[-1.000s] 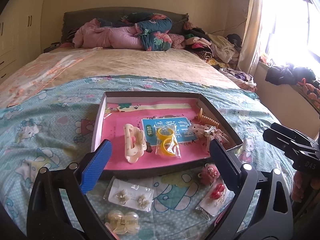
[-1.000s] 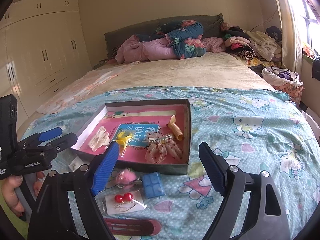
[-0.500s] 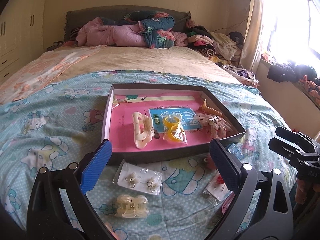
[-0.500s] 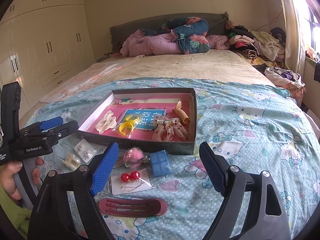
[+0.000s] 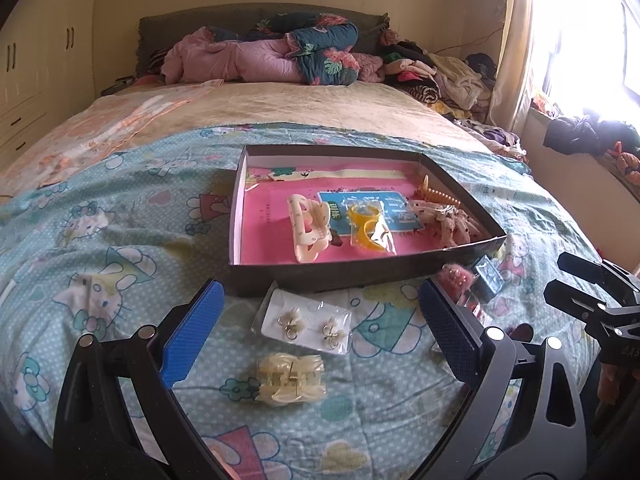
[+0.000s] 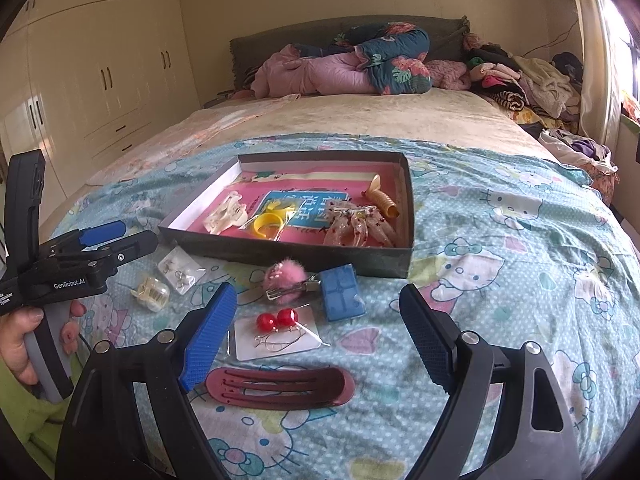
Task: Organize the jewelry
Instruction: 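Move both open tools back toward the remaining accessories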
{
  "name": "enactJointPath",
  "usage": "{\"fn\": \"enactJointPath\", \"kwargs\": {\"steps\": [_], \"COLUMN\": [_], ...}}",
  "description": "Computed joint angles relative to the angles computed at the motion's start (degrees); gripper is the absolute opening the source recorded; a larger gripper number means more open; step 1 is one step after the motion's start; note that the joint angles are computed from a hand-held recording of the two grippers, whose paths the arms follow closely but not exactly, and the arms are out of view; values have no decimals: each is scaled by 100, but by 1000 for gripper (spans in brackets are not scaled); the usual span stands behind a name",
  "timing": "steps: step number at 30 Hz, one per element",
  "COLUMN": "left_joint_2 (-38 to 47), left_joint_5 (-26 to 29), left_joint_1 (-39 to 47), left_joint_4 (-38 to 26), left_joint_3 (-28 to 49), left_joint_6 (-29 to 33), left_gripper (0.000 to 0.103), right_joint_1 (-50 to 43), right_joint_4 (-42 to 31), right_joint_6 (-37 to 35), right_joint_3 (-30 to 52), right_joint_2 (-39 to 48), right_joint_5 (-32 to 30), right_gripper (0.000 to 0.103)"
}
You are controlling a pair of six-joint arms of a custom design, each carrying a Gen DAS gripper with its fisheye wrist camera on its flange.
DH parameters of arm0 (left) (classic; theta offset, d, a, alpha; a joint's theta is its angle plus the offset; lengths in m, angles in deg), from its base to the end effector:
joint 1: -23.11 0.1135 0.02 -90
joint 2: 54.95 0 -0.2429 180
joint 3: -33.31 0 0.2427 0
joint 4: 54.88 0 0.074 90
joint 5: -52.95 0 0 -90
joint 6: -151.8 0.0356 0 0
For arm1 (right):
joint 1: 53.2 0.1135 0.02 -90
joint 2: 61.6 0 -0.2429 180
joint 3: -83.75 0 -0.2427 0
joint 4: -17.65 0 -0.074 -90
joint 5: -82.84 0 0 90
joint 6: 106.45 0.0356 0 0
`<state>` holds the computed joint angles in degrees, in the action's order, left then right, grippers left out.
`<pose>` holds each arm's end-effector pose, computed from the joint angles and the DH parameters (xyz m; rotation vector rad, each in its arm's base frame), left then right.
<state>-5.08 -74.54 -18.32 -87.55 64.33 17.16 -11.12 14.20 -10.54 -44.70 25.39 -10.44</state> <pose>0.1319 -0.0875 0.1408 -0.3258 2.2173 0.0219 0.2141 0.1960 0.1466 -0.7436 2.1757 0.5072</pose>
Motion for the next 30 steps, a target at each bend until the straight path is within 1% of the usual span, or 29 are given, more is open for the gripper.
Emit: {"fn": "enactJointPath", "kwargs": {"steps": [9,15,24,30], "left_joint_2": [-298,-455,-428,-62], "left_joint_5": [80,338,838,1055], "left_joint_1": [122,401,848,877], "left_joint_4": [-250,-233,59,404], "left_joint_3": [-251,-524,-775,-828], "left_joint_6": [-123,-77,184,264], "left_gripper": [89,89,89,89], "right_joint_1": [313,476,593,634], "right_joint_4": [3,-17,-59,-120], "right_joint_6": [-53,-102,-212,-269], "right_joint_3": [181,416,736,955], "right_joint_2": [475,967,1548,1876], "right_joint_5": [20,2,-6,47], "right_gripper": [81,81,83,84]}}
